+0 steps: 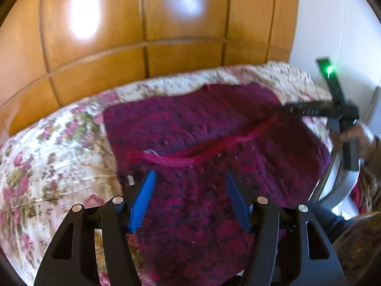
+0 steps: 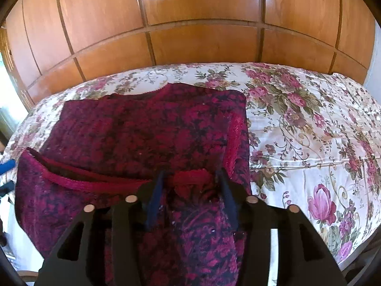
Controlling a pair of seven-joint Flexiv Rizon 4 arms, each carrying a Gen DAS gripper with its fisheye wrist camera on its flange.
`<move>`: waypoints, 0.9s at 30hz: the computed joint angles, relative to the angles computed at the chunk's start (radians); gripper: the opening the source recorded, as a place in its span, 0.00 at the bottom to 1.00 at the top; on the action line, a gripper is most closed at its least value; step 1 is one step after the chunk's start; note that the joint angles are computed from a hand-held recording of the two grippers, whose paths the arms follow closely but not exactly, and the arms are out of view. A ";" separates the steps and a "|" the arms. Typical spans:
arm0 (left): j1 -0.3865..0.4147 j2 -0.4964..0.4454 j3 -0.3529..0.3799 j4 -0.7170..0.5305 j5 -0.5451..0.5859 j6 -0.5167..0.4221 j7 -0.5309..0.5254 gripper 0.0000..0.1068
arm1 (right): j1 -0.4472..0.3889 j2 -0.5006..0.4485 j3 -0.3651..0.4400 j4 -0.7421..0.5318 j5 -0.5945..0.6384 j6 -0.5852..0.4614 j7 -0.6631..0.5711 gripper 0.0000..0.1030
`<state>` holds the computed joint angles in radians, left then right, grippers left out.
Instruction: Fold small clothes
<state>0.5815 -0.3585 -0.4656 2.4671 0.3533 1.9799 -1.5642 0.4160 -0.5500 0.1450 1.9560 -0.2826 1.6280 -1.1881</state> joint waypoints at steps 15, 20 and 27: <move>-0.154 -0.102 0.163 -0.023 -0.144 0.054 0.008 0.00 | 0.105 0.029 -0.124 0.057 -0.028 0.048 0.009 0.17; -0.057 -0.042 0.124 0.018 -0.043 0.158 -0.145 0.00 | 0.082 0.059 -0.109 0.085 -0.009 0.097 -0.008 0.17; -0.336 -0.134 0.343 -0.110 -0.237 0.006 -0.103 0.00 | 0.061 -0.045 -0.083 -0.018 0.018 0.022 0.051 0.18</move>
